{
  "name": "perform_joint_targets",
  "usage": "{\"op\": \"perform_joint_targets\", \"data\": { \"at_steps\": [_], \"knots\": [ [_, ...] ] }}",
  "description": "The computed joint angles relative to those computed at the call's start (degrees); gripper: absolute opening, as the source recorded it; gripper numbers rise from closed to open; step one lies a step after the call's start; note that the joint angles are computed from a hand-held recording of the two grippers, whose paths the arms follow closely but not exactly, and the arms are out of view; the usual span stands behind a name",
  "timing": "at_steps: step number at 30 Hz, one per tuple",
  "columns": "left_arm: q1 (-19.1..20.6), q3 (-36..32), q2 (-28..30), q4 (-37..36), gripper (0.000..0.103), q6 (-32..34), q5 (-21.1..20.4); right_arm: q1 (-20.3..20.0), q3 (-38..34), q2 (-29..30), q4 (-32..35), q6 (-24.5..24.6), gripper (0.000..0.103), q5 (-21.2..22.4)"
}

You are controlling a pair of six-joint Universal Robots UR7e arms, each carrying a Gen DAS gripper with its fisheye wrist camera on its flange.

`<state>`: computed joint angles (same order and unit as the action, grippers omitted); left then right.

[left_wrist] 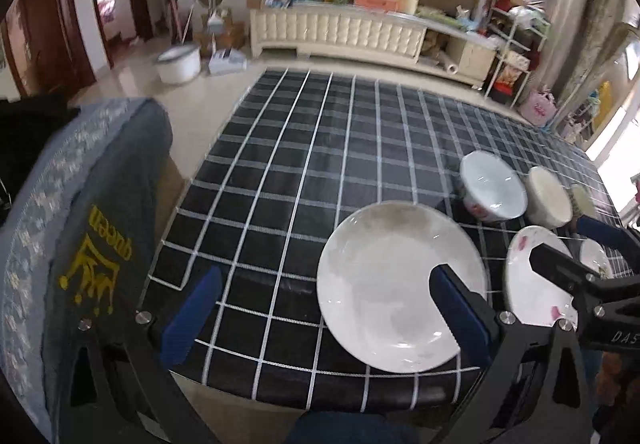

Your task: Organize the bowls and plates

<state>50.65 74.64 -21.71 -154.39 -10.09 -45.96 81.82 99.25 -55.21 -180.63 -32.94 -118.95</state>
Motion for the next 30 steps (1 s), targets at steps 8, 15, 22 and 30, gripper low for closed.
{"op": "perform_joint_targets", "data": {
  "at_steps": [8,15,22,30],
  "knots": [
    [4.85,-6.21,4.07,9.24,0.103,-5.87,-4.00,-0.86,-6.15,5.11,5.01,-1.25,0.103,-2.30],
    [7.23,-11.74,6.46,16.99,0.086,-9.91,-7.60,-1.40,-8.70,7.33,7.85,-2.45,0.083,-4.63],
    [7.44,-15.45,8.43,24.04,0.063,-10.35,-8.39,-2.49,-9.87,7.70,13.07,0.68,0.055,-5.60],
    [6.82,-18.69,10.69,26.53,0.061,-10.35,-7.45,-2.45,-8.07,7.19,12.01,2.18,0.051,-3.85]
  ]
}}
